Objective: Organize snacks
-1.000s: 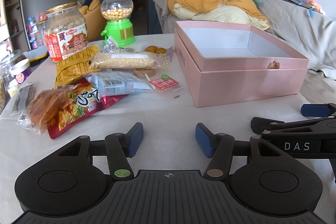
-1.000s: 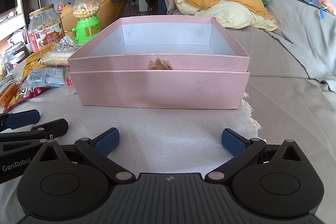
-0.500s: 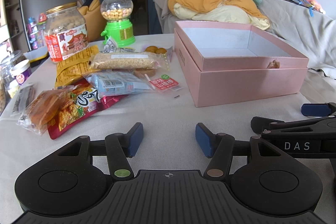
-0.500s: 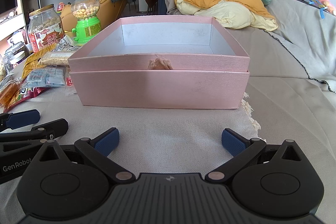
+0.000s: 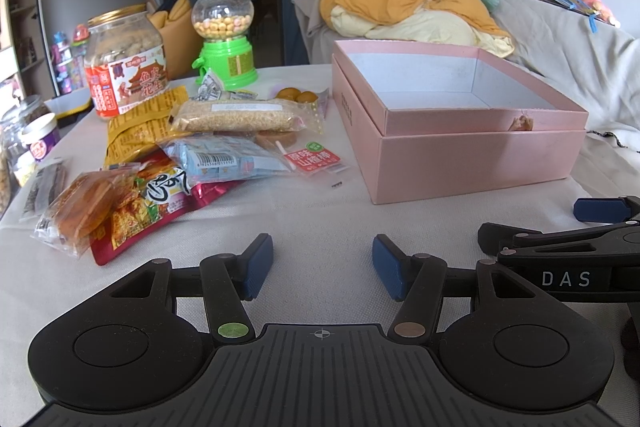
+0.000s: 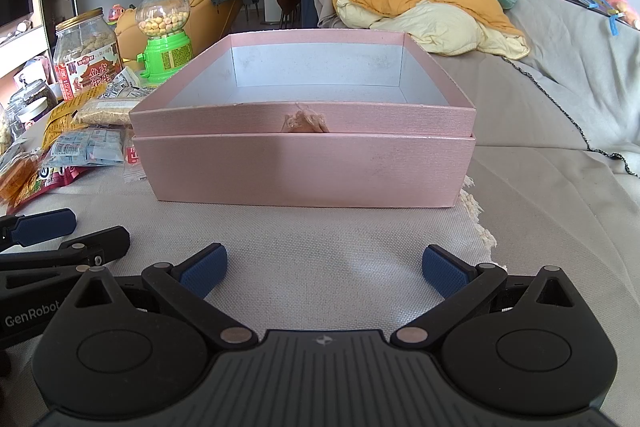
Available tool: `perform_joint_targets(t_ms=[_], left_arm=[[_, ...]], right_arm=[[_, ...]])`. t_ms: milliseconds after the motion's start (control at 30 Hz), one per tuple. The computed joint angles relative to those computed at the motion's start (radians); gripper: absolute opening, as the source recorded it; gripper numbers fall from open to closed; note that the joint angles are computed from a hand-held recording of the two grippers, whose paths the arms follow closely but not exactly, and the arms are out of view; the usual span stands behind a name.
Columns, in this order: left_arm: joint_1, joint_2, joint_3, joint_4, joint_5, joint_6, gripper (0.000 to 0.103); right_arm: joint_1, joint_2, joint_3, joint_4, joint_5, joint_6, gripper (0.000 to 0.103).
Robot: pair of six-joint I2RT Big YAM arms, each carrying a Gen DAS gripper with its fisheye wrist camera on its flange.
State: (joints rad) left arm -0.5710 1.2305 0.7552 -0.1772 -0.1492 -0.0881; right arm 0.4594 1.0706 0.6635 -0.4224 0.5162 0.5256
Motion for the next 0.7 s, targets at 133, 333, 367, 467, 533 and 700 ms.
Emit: perform_joint_targets(t_ms=[133, 333, 367, 467, 533, 700], left_arm=[[0.000, 0.000, 0.000, 0.000, 0.000, 0.000, 0.063], [0.000, 0.000, 0.000, 0.000, 0.000, 0.000, 0.063], [0.001, 0.000, 0.001, 0.000, 0.001, 0.000, 0.063], [0.002, -0.001, -0.001, 0.001, 0.007, -0.005, 0.063], [0.011, -0.005, -0.004, 0.007, 0.025, -0.014, 0.062], [0.050, -0.036, -0.027, 0.022, 0.057, -0.046, 0.058]], right_arm=[[0.000, 0.000, 0.000, 0.000, 0.000, 0.000, 0.103], [0.001, 0.000, 0.000, 0.000, 0.001, 0.001, 0.103], [0.002, 0.000, 0.000, -0.001, 0.002, 0.001, 0.103], [0.004, 0.000, 0.001, -0.002, 0.002, 0.003, 0.103], [0.002, 0.000, 0.005, -0.012, -0.005, 0.002, 0.103], [-0.061, 0.005, 0.033, -0.045, -0.122, -0.071, 0.103]])
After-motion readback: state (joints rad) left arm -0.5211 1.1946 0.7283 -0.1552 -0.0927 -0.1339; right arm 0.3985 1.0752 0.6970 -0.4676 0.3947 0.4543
